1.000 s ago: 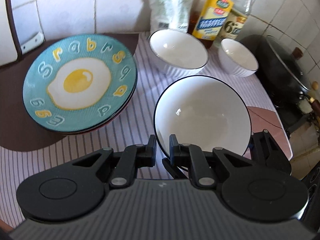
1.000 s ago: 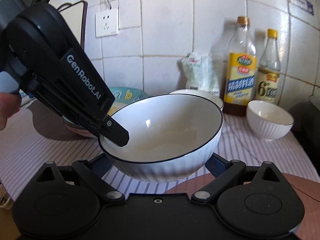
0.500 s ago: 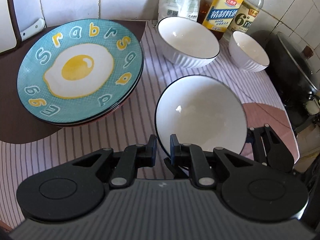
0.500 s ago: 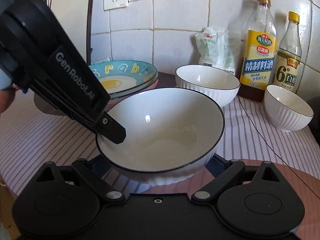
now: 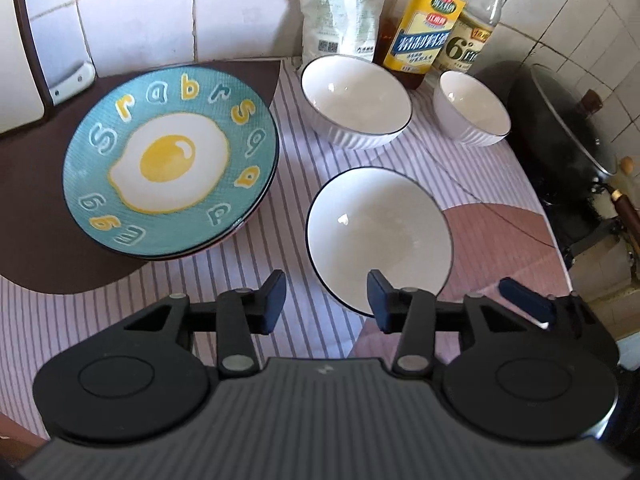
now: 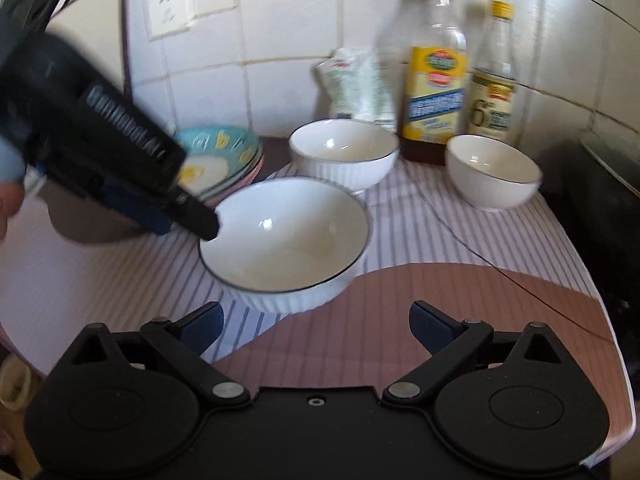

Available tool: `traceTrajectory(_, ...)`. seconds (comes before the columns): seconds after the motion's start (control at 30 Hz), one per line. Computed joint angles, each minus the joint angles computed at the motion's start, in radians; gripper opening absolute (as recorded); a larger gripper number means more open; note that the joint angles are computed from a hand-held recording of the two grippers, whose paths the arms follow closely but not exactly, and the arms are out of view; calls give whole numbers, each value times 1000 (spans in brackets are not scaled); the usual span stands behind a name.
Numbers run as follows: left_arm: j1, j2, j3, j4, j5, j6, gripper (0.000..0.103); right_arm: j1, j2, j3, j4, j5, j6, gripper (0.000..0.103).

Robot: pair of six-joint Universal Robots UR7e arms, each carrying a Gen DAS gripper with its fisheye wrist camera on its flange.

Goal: Organize plates and bowls
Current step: 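Move both grippers to the white bowl by the bottles and close on its rim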

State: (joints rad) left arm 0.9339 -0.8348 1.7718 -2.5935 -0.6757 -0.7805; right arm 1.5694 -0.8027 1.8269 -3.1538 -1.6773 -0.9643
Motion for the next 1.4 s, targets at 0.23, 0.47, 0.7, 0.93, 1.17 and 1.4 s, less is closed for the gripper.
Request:
traceTrajectory(0.23, -33, -50, -17, 136, -1, -42, 53, 22, -63, -26, 79, -14, 196, 97)
traceTrajectory(0.47, -71, -83, -20, 200, 25, -29, 67, 52, -83, -126, 292, -88, 366, 82)
traceTrajectory(0.7, -71, -82, -52, 235, 40, 1, 69, 52, -116, -178, 427, -3, 454, 82)
traceTrajectory(0.93, -44, -62, -112, 216, 68, 77, 79, 78, -81, -283, 527, -3, 535, 82)
traceTrajectory(1.17, 20, -25, -191, 170, 39, 153, 79, 65, -8, -428, 669, 64, 665, 82)
traceTrajectory(1.4, 82, 48, -278, 47, 31, 307, 77, 32, 111, -600, 811, 117, 786, 78)
